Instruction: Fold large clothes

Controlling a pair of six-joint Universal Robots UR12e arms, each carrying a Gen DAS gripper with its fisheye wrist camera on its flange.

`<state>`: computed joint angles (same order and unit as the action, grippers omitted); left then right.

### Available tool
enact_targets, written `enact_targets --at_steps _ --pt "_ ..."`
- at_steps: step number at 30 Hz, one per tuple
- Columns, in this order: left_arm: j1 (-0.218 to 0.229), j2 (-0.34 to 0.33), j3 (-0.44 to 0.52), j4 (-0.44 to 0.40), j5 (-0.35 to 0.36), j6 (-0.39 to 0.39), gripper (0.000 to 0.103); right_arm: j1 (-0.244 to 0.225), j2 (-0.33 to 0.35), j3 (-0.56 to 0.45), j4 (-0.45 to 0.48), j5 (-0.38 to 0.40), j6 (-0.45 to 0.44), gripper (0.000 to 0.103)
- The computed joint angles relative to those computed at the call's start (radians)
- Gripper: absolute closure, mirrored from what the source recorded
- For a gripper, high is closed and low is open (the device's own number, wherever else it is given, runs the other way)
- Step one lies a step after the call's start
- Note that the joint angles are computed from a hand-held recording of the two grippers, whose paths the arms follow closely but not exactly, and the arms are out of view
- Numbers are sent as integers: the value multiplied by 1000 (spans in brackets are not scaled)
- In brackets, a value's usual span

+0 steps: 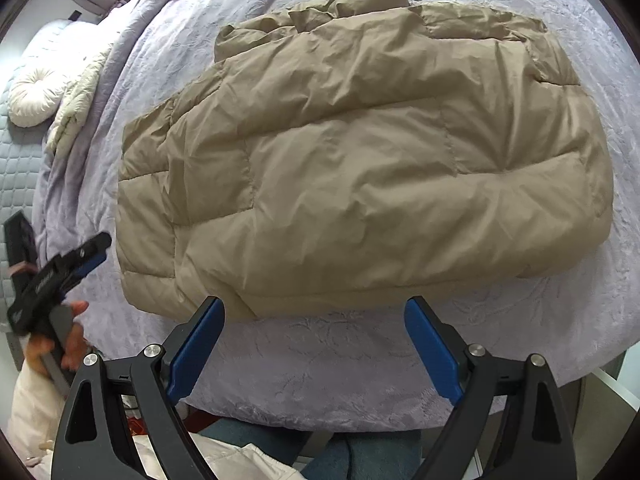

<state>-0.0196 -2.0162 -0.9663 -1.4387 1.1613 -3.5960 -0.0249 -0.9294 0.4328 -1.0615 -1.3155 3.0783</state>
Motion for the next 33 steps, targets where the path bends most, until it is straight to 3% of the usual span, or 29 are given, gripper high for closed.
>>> enact_targets --at_steps 4,6,10,18,20,21,22,24,27,31,32,33 --pt "43 -17 -61 19 -261 39 0 -1 -3 3 12 -18 15 10" --pt "51 -28 -76 32 -350 45 0 -1 -8 13 17 -24 23 10" --pt "47 -73 -44 10 -441 101 0 -1 -17 32 27 -36 30 10" --pt "28 -152 62 -114 -470 176 0 2 -16 40 37 -24 40 10" --pt "24 -153 70 -103 -459 178 19 1 -19 46 29 -16 43 10" --pt "23 -154 75 -102 -461 187 42 1 -21 51 22 -12 47 10" --pt "23 -153 74 -97 -473 186 56 1 -24 57 14 -9 50 10" --pt "23 -142 57 -47 -491 164 69 -1 -32 74 -11 -2 63 10" --pt "22 -132 65 -27 -490 162 75 -7 -44 98 -75 5 93 10" --pt "18 -128 91 -31 -482 151 75 -18 -55 131 -205 16 124 12" --pt "16 -129 100 -34 -478 148 75 -20 -56 139 -235 24 127 25" --pt "18 -126 102 -40 -473 153 75 -22 -54 141 -253 31 125 55"
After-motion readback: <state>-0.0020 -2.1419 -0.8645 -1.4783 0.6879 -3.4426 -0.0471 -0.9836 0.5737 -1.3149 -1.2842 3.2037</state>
